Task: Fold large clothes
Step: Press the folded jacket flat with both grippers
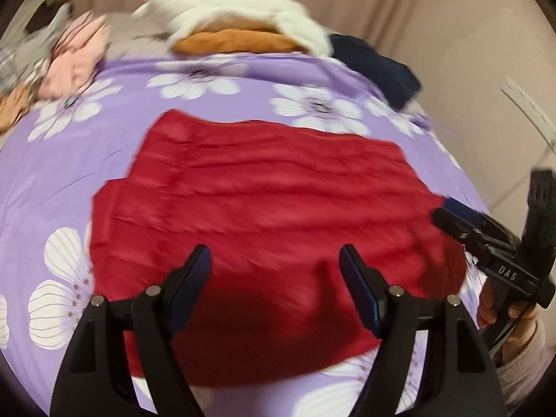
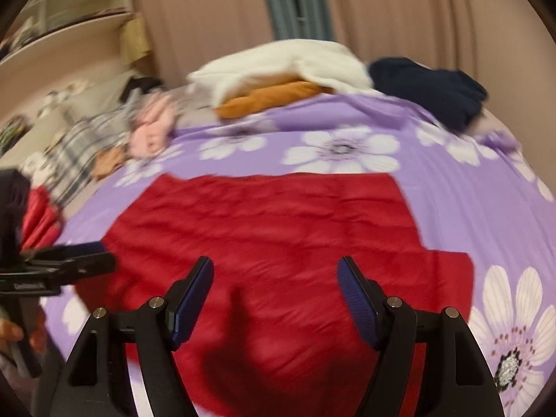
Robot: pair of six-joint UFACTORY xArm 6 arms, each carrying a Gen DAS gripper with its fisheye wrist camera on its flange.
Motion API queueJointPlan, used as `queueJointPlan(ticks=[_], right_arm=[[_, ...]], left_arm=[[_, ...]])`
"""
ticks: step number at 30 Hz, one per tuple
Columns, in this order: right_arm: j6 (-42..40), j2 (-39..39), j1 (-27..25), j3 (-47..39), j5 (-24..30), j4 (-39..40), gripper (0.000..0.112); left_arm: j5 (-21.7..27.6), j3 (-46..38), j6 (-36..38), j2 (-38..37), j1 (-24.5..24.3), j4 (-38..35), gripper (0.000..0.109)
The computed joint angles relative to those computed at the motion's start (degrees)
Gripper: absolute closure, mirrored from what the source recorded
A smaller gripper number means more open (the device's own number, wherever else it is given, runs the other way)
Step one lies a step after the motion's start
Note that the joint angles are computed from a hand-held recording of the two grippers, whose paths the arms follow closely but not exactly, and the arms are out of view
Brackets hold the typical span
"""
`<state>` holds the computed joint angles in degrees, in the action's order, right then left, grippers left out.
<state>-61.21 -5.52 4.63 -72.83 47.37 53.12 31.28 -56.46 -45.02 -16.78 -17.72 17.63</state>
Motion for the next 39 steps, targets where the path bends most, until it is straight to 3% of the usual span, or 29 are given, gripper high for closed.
queueJointPlan(ticks=[5,8,16,22,26,32,34,39], right_arm=[[-6.03,-4.36,2.04,6.43,-2.34,-1.03,0.042],[-4.26,-3.19,3.61,7.64,-4.30,-6.42,0.048],[-3.73,-0.21,6.33,8.54,-9.91,-8.51,0.048],[-2.69,-2.33,5.84,9.66,-8.49,-8.80,0.048],[-3.95,-3.92,2.93,8.06,-3.10,-5.42,0.048],[-5.45,-4.40,-0.03,6.48,-5.52,0.26,0.049],[-3.33,-3.37,-0.25,6.10,-7.98,-1.08,0.049],[7.85,3.15,-1.30,2.78,-7.43,-9.97,0.049]], left_arm=[[0.83,0.04,1.97,2.27,-3.01,0.02,0.057],[0.83,0.57,1.84,3.48,-3.12,1.47,0.055],[0.78,-0.56,2.79,7.23,-2.50,2.62,0.055],[1.26,-0.25,2.85,6.12,-2.79,1.38,0.055],[0.32,0.92,2.38,2.97,-1.78,-1.48,0.055],[-0.05,3.17,-5.69,-1.47,2.09,3.72,0.055],[0.41,4.36,-6.80,-2.02,3.80,2.52,0.055],[0.15,6.30,-4.36,-1.72,4.50,-1.10,0.055]])
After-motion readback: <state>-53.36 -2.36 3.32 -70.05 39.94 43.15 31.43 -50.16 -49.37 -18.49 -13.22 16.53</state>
